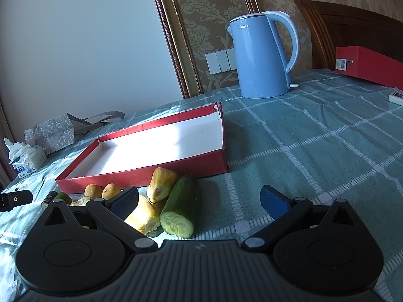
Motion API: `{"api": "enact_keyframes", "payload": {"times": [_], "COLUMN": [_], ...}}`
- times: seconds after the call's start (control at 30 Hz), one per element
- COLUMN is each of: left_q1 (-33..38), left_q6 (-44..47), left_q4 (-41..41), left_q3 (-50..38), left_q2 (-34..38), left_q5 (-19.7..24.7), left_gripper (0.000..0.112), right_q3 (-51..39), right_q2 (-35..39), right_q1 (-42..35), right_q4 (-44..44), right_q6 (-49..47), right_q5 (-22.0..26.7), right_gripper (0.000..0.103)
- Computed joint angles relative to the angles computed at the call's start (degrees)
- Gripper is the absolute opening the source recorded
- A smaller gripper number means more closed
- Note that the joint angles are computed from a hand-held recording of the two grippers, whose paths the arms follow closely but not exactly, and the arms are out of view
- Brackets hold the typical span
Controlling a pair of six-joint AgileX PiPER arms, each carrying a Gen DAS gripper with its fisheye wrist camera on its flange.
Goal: Organize fruits
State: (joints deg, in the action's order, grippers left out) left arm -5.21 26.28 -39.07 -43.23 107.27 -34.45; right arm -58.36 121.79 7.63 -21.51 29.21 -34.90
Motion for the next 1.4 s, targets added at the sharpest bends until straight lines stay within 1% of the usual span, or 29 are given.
{"api": "enact_keyframes", "payload": {"times": [0.2, 0.3, 0.47, 0.57, 0.6, 0.63, 0.77, 0.87, 1.03, 1.4], "left_q1": [1.22, 1.97, 2.43, 3.08, 3.57, 3.91, 3.41, 3.78, 3.74, 3.18], "left_q6": [-4.37, -7.57, -12.57, -13.65, -16.65, -17.36, -16.58, -17.9, -17.06, -14.95], "left_q4": [3.08, 5.58, 9.45, 11.2, 14.28, 15.4, 14.98, 16.74, 15.96, 13.49], "left_q3": [1.44, 2.13, 2.66, 1.12, 1.36, 1.01, 1.33, 1.46, 0.98, 0.65], "left_q2": [-0.4, -0.32, 2.07, 4.49, 5.01, 5.06, 5.32, 5.28, 5.38, 5.64], "left_q5": [0.43, 1.38, 1.24, 3.1, 2.75, 3.83, 2.56, 2.73, 3.42, 3.23], "left_gripper": [0.103, 0.103, 0.103, 0.103, 0.103, 0.103, 0.103, 0.103, 0.103, 0.103], "right_q3": [-0.06, -0.09, 0.11, 0.12, 0.15, 0.18, 0.14, 0.26, 0.23, 0.55], "right_q2": [-0.05, -0.03, -0.03, 0.04, 0.02, 0.01, 0.03, 0.03, 0.12, -0.05], "right_q1": [0.0, 0.04, 0.07, 0.06, 0.05, 0.04, 0.04, 0.11, 0.06, -0.04], "right_q4": [-0.12, -0.08, 0.3, 0.41, 0.45, 0.41, 0.55, 0.94, 0.72, 0.69], "right_q6": [0.34, 0.33, 0.2, 0.07, 0.05, 0.1, 0.16, -0.1, 0.03, 0.07], "right_q5": [0.24, 0.3, 0.04, -0.14, -0.11, -0.15, -0.06, -0.12, -0.27, -0.63], "right_gripper": [0.103, 0.103, 0.103, 0.103, 0.103, 0.103, 0.103, 0.103, 0.103, 0.103]}}
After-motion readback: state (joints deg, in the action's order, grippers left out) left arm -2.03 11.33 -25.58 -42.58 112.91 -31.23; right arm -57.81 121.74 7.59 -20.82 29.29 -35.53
